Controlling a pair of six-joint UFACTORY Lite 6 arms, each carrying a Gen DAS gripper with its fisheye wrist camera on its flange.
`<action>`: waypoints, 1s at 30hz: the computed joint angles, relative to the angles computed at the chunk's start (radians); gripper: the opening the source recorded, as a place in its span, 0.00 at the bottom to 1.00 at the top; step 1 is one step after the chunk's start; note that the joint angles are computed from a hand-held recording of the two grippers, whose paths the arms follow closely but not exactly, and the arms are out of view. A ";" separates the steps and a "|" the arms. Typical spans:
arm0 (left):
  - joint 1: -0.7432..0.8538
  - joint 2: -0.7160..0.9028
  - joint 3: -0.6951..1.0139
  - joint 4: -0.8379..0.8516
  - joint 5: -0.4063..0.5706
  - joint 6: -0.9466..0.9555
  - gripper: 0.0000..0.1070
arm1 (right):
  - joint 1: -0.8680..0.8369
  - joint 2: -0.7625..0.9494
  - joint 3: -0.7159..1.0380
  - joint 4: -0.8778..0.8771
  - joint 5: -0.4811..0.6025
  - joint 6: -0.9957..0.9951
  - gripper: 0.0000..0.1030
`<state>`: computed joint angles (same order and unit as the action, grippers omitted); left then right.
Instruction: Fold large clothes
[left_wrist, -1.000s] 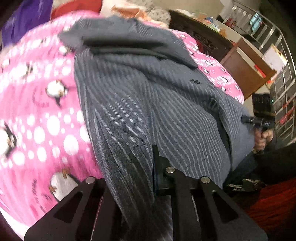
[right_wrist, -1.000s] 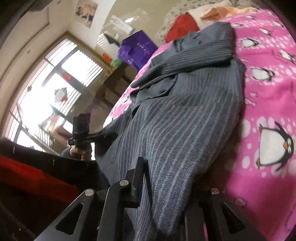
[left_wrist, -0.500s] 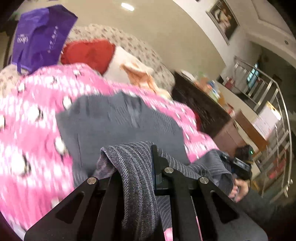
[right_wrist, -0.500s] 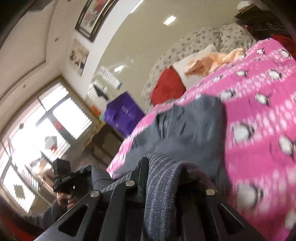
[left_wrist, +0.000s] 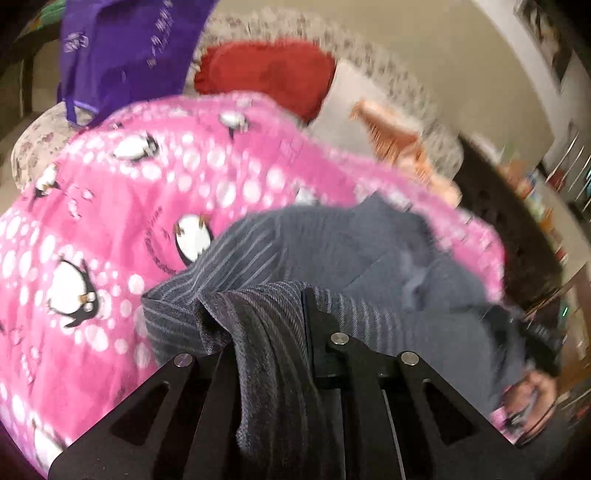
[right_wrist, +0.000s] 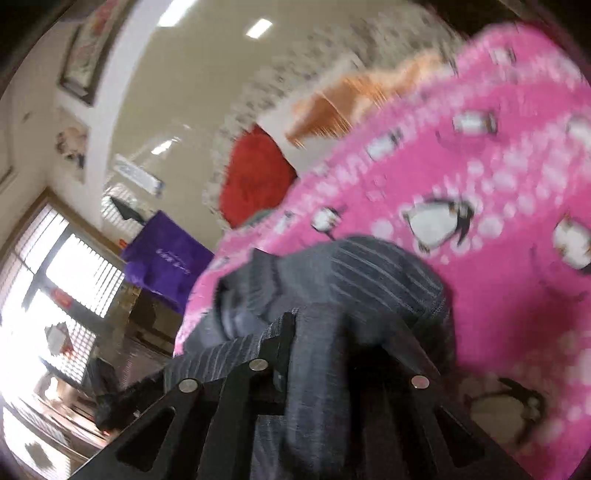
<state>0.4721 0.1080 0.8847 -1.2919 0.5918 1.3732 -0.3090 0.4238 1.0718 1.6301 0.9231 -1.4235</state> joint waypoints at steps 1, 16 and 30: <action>-0.022 0.054 0.017 -0.005 -0.031 0.022 0.06 | 0.009 0.040 0.026 -0.007 -0.018 0.023 0.09; 0.230 -0.037 0.097 0.302 0.290 -0.067 0.59 | -0.353 -0.287 -0.265 -0.262 0.284 0.035 0.69; 0.066 -0.684 -0.550 0.332 0.288 -0.017 0.28 | 0.140 -0.625 -0.570 -0.300 -0.118 -0.166 0.24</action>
<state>0.5377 -0.5758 0.3350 -0.9599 0.8800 1.3565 -0.1692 -0.2010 0.5019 1.3301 0.8046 -1.5893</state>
